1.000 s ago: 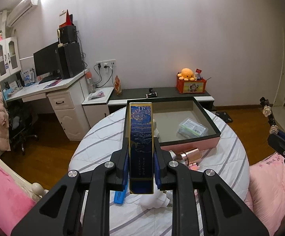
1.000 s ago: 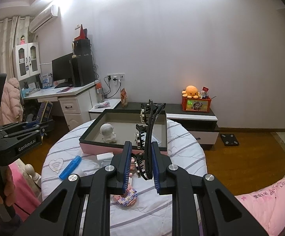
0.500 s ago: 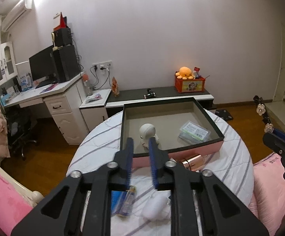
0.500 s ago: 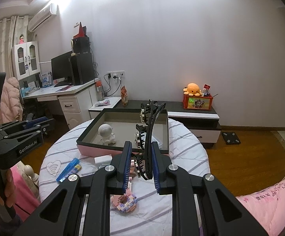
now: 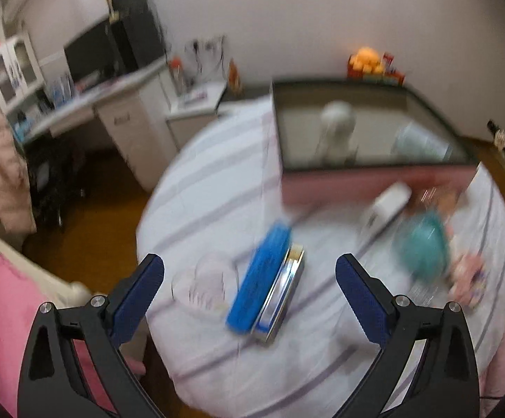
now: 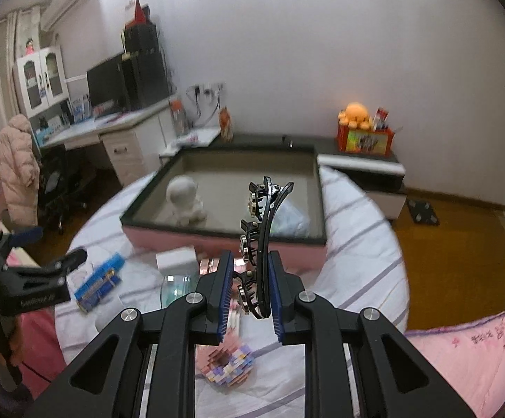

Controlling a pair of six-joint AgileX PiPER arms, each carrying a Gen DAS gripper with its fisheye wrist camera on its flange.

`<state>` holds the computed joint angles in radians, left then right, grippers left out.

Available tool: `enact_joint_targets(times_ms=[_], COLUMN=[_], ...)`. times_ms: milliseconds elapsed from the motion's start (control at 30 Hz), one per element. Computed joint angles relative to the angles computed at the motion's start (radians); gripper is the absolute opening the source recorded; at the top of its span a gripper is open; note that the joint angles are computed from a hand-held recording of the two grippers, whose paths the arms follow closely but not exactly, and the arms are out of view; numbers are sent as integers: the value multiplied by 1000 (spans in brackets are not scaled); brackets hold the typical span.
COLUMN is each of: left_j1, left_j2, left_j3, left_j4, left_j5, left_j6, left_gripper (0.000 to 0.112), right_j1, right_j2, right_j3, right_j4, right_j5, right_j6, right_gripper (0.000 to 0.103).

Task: Organize rigid objects
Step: 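Lower the left gripper and grasp the blue-and-gold tube beside the highlighter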

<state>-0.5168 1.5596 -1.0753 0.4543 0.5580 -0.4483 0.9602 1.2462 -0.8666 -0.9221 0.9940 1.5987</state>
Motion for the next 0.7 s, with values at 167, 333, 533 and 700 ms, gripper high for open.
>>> enact_joint_targets(times_ms=[167,333,533,700], left_j1=[5,21,22,48], left_j2=[25,92,66,56], left_j3=[63,43,70,61], left_j4=[-28,-115,-200,-291], left_j5=[-33,-23,-44,-23], left_j6=[32,123,220,290], left_gripper=[79,44,28,28], right_j1=[-36,-58,-70,-82], right_j2=[55,86,86,75], right_j3=[-2,-16,-10,6], right_j4=[51,87,103,108], right_j5=[-76,-101,-91,-104], right_j6=[-30,-60,-55,-43], right_gripper=[20,20,20,20])
